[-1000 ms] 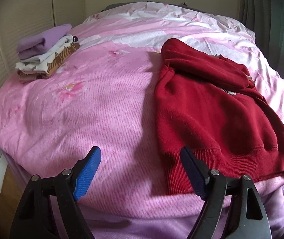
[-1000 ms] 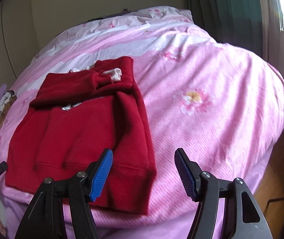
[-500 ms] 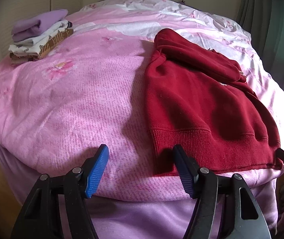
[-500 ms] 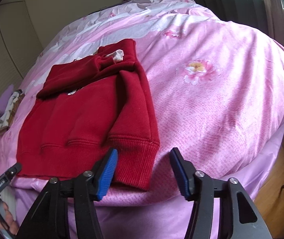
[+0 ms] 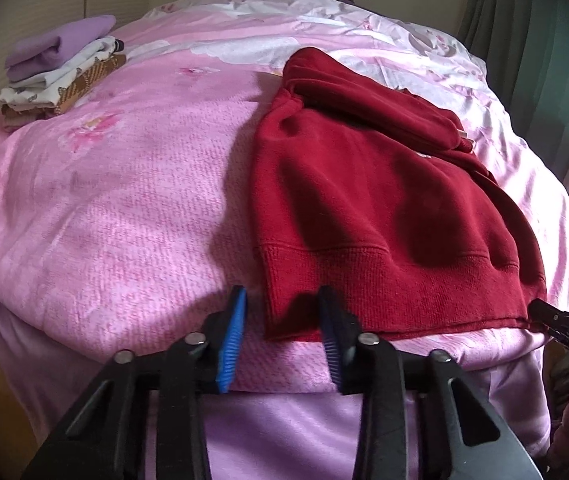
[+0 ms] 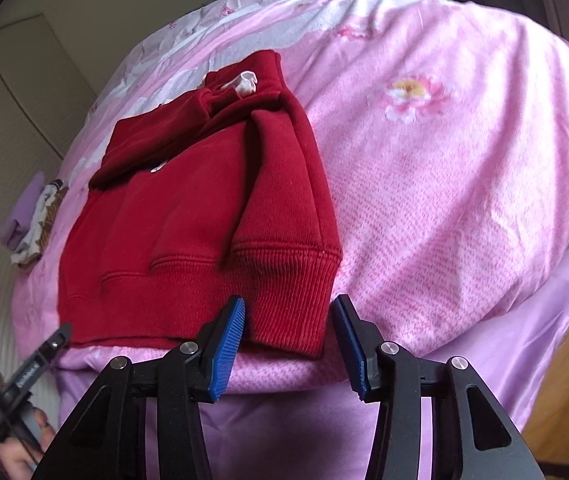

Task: Fold small clothes
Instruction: 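Grasp the sweatshirt hem with the left gripper while the right gripper grasps it too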

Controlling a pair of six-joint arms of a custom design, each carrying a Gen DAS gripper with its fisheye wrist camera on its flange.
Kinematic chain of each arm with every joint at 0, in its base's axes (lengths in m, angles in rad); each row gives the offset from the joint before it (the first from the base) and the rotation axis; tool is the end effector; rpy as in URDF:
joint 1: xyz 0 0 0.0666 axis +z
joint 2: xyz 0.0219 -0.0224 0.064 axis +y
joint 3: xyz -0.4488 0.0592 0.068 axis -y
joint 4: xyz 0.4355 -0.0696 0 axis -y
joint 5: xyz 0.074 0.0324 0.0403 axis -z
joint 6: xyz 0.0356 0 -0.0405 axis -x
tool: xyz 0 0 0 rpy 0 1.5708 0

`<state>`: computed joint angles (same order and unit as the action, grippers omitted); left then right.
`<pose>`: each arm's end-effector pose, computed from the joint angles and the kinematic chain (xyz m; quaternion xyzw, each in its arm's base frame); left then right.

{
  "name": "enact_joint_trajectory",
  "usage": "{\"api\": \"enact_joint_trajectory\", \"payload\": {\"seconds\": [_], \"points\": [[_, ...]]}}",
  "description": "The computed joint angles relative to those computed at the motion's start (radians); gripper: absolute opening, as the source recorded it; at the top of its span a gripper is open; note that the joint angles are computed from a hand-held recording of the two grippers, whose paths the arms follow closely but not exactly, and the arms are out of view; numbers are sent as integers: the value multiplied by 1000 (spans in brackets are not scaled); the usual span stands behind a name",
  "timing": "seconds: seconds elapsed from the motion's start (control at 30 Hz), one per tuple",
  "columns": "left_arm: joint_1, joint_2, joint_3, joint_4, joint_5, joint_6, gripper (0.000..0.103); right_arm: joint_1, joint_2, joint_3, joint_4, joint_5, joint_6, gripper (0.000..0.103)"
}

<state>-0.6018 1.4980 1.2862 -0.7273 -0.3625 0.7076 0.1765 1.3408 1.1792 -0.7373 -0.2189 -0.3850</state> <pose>0.4570 -0.2991 0.4049 -0.1054 0.9307 -0.0501 0.3467 0.4744 0.0921 0.4278 0.0618 0.9371 0.1899 0.2863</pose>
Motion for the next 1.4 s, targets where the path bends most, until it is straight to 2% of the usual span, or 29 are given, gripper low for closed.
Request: {"api": "enact_joint_trajectory", "payload": {"seconds": [0.03,0.07,0.13,0.23,0.43,0.57,0.8,0.93,1.1,1.27,1.4], "points": [[1,-1,-2,6,11,0,22,-4,0,-2,3,-21,-5,42],[1,-2,-3,10,20,1,19,-7,-2,-6,4,-37,-10,39],[-1,-4,-3,9,11,3,12,-15,-5,-11,11,-65,-25,25],[4,-16,-11,16,23,20,9,-26,-18,-22,33,-98,-46,20],[2,-33,-12,17,17,28,8,-35,-54,-46,89,-111,-79,17],[1,-46,-5,21,7,26,7,-34,-74,-46,128,-105,-70,17],[6,-49,62,29,-36,-40,7,-40,-79,8,177,-104,-32,15],[33,-34,128,61,-33,-71,7,-52,-41,85,231,-121,-31,15],[74,40,268,92,-21,-132,7,-59,45,200,275,-125,-53,15],[138,172,453,79,15,-159,7,-63,183,355,283,-130,-111,15],[184,300,616,44,43,-173,7,-53,305,500,247,-111,-123,15]]}}
